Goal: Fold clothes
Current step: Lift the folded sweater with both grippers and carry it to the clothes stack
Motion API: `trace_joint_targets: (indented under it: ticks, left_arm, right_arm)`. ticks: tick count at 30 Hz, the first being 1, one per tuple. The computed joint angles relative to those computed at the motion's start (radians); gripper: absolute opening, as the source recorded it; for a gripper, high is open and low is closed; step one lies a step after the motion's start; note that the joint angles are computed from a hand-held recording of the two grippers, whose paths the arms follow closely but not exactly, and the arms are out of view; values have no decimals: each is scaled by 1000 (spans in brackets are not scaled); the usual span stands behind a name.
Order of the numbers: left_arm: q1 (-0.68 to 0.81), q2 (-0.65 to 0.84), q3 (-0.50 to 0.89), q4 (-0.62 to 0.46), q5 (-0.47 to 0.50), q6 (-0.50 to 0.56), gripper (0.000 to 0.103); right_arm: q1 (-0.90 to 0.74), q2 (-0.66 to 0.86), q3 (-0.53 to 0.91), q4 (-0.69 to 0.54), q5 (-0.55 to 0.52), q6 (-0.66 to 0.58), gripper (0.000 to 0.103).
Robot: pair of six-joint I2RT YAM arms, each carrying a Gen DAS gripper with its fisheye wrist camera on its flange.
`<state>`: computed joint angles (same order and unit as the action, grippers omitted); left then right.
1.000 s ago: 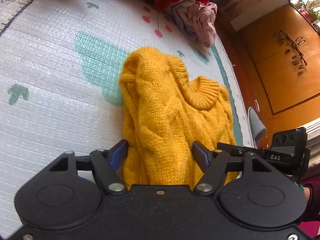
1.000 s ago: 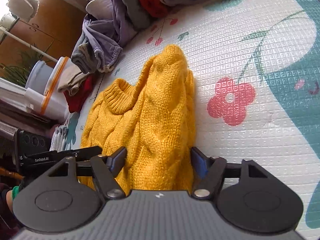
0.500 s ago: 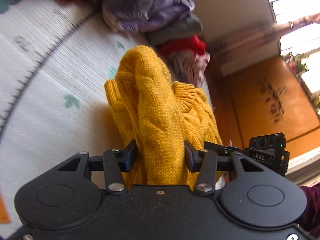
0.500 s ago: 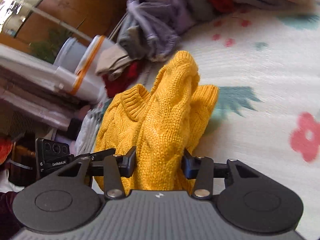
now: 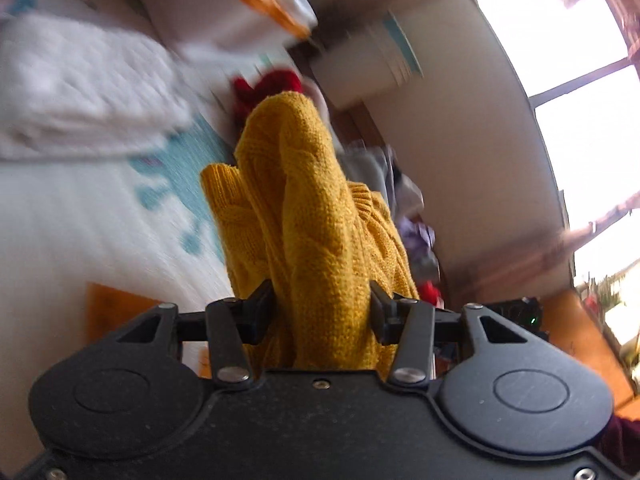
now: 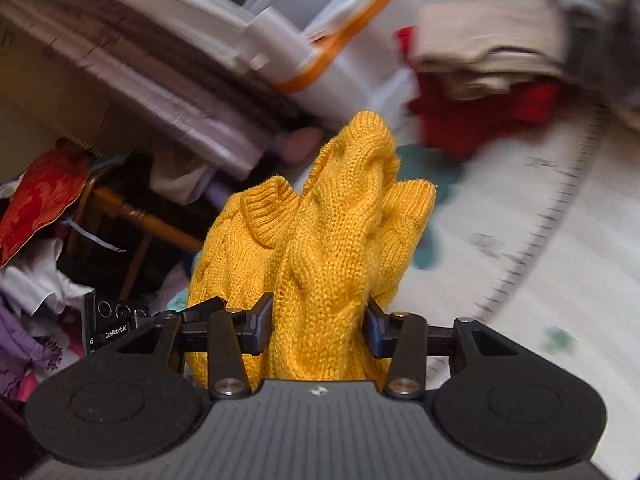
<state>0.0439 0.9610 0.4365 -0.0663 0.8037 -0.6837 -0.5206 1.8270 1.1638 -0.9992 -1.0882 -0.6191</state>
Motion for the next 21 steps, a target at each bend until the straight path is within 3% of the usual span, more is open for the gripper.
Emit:
trace_joint_targets:
  ticks: [3, 5, 9, 13, 15, 16, 18, 19, 20, 21]
  left_arm:
    - [234, -129, 24, -166, 71, 85, 46]
    - [445, -164, 74, -306, 159, 228, 46]
    - [899, -114, 217, -603, 387, 606, 46]
    - [1206, 93, 352, -883, 497, 1021, 46]
    - [1304, 209, 402, -966, 515, 1152, 46]
    - [1324, 286, 408, -967, 500, 1177, 47]
    - [1313, 361, 353, -791, 324, 1038, 49]
    - [1300, 398, 324, -705, 216, 972, 49]
    - [1310, 434, 296, -659, 235, 957, 61]
    - [1321, 472, 270, -613, 258, 943, 63]
  right_arm:
    - [193, -61, -68, 254, -54, 257, 46]
    - [331, -94, -106, 466, -72, 454, 46]
    - [597, -100, -128, 878, -71, 799, 46]
    - [814, -24, -50, 1124, -32, 995, 46]
    - [889, 45, 20, 1144, -6, 1030, 46]
    - [918, 84, 69, 1065, 39, 1003, 46]
    - [976, 173, 183, 897, 149, 970, 49]
    - [1009, 231, 249, 789, 256, 987, 50]
    - [1023, 270, 265, 780, 285, 1035, 55]
    - [1037, 291, 259, 803, 312, 1087, 56]
